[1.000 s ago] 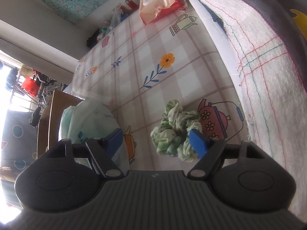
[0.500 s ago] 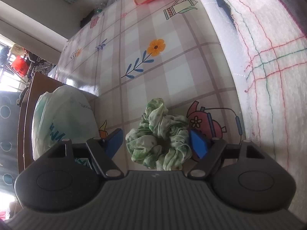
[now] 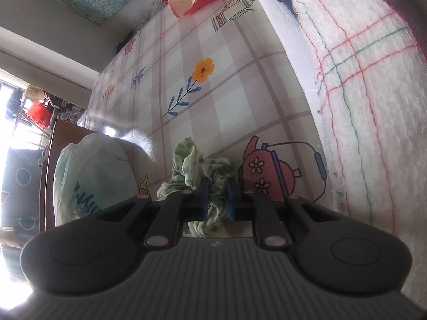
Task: Organize soft objects
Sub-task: 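Grasp the green-white scrunchie with the right gripper, then lift the scrunchie off the bedsheet with the right gripper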
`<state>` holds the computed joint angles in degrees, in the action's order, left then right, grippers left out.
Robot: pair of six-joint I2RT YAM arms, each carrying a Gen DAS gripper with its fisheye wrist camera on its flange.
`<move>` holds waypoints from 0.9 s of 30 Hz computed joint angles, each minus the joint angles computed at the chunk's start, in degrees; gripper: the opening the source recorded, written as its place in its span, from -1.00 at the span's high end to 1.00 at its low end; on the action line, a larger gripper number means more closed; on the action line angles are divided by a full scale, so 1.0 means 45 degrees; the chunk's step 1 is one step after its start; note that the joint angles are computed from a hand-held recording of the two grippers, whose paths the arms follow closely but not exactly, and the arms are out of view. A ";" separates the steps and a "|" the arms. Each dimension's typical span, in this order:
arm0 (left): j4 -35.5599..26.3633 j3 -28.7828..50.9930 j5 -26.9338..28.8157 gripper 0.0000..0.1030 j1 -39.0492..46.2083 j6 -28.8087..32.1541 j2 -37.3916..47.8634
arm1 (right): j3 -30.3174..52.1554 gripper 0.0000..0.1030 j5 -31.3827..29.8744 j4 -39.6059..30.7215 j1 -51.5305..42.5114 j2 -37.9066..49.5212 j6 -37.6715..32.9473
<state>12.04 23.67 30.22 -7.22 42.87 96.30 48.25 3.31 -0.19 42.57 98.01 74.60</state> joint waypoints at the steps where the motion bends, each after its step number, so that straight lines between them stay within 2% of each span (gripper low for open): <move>1: 0.0026 -0.0022 -0.0004 -0.01 0.0012 -0.0024 -0.0033 | -0.0149 0.79 0.0075 0.0179 0.0034 -0.0106 0.0142; 4: -0.0181 -0.0005 0.0134 0.11 0.0208 0.0021 -0.0112 | -0.0651 0.80 0.0308 0.0643 0.0141 -0.0587 0.0531; 5: -0.0240 -0.0010 0.0154 0.29 0.0270 0.0016 -0.0158 | -0.0785 0.80 0.0446 0.0741 0.0190 -0.0762 0.0648; 9: -0.0834 0.0144 0.0304 0.39 0.0531 0.0065 -0.0322 | -0.1067 0.80 0.0931 0.0880 0.0375 -0.1323 0.0941; 10: -0.1047 0.0159 0.0240 0.49 0.0589 0.0162 -0.0408 | -0.1205 0.80 0.1098 0.0859 0.0504 -0.1560 0.1044; 13: -0.2530 0.0442 0.0343 0.58 0.0954 0.1133 -0.0734 | -0.1248 0.80 0.1330 0.0764 0.0663 -0.1842 0.1159; 14: -0.3244 0.0608 0.0355 0.54 0.1081 0.1693 -0.0832 | -0.1231 0.80 0.1367 0.0719 0.0712 -0.1875 0.1185; 16: -0.3607 0.0457 0.0389 0.20 0.1363 0.2218 -0.1240 | -0.1351 0.80 0.1414 0.0742 0.0813 -0.1973 0.1284; 17: -0.3423 0.0258 0.0477 -0.21 0.1479 0.2320 -0.1479 | -0.1386 0.80 0.1424 0.0814 0.0853 -0.1931 0.1357; 18: -0.3067 0.0013 0.0659 -0.40 0.1599 0.2397 -0.1697 | -0.1452 0.80 0.1413 0.0938 0.0875 -0.1872 0.1463; 20: -0.2392 -0.0358 0.0866 -0.42 0.1579 0.2501 -0.2091 | -0.1655 0.80 0.1289 0.1351 0.0847 -0.1727 0.1685; 24: -0.1006 -0.0512 0.0440 -0.67 0.0564 0.2014 -0.2005 | -0.1948 0.80 0.1046 0.2116 0.0795 -0.1389 0.1993; 27: -0.0244 -0.0280 0.0015 -0.67 -0.0181 0.1803 -0.1207 | -0.2330 0.80 0.0851 0.2837 0.0733 -0.1340 0.2207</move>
